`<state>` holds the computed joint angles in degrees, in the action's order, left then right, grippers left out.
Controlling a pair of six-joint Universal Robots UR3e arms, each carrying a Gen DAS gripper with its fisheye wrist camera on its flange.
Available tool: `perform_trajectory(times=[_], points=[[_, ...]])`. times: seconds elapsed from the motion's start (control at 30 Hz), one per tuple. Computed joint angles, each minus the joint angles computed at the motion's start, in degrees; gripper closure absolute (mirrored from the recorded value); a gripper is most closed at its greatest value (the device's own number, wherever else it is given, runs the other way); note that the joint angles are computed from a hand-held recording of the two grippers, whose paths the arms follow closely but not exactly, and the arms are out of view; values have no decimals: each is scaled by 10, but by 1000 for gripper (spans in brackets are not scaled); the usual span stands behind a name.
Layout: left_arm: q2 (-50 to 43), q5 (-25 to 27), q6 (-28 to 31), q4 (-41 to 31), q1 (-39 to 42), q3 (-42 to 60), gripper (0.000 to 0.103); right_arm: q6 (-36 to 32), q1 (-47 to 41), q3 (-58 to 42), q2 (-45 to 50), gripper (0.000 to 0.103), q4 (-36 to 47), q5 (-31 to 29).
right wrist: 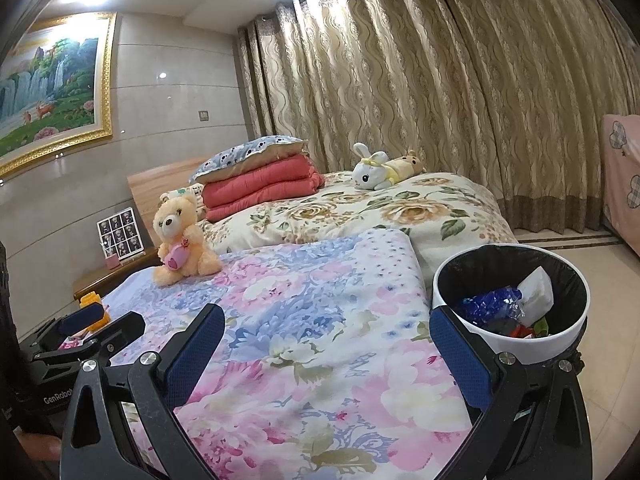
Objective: Collect trash
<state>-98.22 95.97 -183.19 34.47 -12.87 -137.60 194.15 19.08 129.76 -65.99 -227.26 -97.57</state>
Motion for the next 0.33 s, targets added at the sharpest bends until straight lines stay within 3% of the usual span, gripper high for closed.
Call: perform_trajectory(times=[0.33], points=[[-7,-47,-6,-28,36,1,5,17,-17,-21,4,0,52,32]])
